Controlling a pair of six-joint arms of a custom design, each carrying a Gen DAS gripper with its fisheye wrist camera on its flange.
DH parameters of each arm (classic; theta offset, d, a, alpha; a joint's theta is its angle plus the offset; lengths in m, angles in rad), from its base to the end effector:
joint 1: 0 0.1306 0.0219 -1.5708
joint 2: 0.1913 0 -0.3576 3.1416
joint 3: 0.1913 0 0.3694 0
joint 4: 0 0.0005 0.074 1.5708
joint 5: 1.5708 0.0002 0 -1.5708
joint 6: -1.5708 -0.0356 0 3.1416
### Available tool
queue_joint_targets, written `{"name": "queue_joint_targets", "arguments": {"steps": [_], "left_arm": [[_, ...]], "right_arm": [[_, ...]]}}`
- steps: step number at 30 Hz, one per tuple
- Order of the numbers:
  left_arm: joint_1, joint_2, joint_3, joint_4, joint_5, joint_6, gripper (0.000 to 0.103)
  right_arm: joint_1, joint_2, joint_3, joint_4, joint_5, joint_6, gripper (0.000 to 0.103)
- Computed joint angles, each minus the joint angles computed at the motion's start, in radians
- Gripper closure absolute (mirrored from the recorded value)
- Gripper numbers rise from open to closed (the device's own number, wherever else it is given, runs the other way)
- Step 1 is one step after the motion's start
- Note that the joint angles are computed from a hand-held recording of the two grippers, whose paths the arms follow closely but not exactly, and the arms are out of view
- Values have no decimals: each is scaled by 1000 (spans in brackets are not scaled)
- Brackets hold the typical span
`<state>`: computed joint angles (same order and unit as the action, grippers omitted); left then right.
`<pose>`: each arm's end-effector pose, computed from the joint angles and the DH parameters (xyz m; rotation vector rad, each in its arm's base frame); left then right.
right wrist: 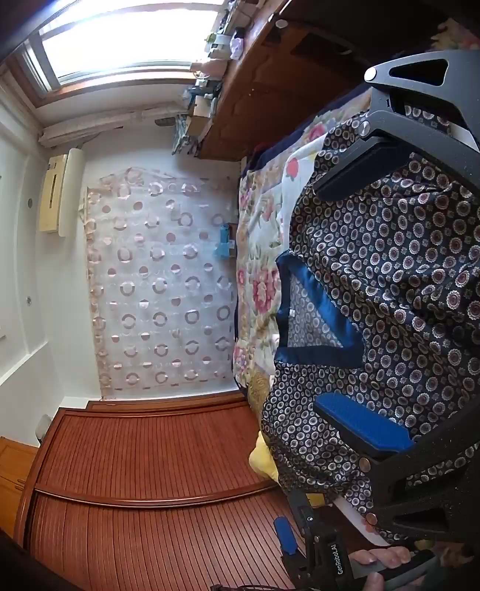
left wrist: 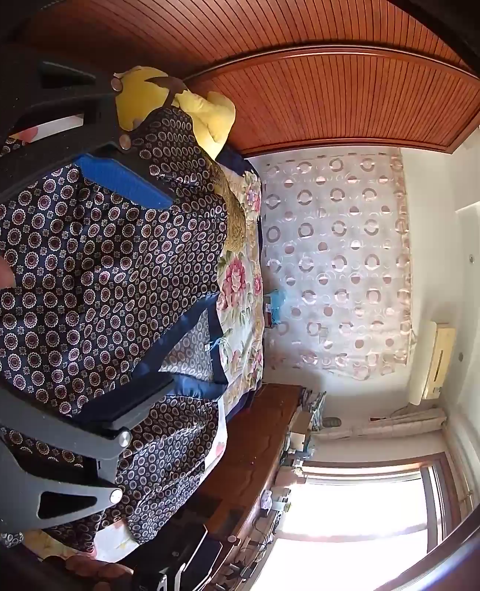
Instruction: Fold small clothes
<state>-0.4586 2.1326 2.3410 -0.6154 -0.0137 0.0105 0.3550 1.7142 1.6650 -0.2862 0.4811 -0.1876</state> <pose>0.6532 -0.3225 0.4244 0.4333 1.9416 -0.2909 0.5759 0.1954 0.4153 0.1657 1.8604 -0.0845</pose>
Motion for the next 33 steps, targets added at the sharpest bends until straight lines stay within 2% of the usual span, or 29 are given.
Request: {"name": "queue_joint_targets", "arguments": {"steps": [1, 7, 8, 14, 33], "left_arm": [[0, 0, 1, -3, -2, 0, 12], [-2, -15, -13, -6, -7, 4, 12], [-4, 18, 32, -29, -11, 5, 12], [-7, 19, 31, -27, -14, 3, 12], [-3, 0, 0, -8, -14, 0, 12]], "right_arm": [[-1, -4, -12, 29, -14, -23, 0], [-4, -22, -42, 47, -16, -17, 0], [-6, -29, -53, 52, -19, -16, 0], [6, 0, -1, 4, 7, -3, 0], [5, 5, 4, 1, 6, -8, 0]]}}
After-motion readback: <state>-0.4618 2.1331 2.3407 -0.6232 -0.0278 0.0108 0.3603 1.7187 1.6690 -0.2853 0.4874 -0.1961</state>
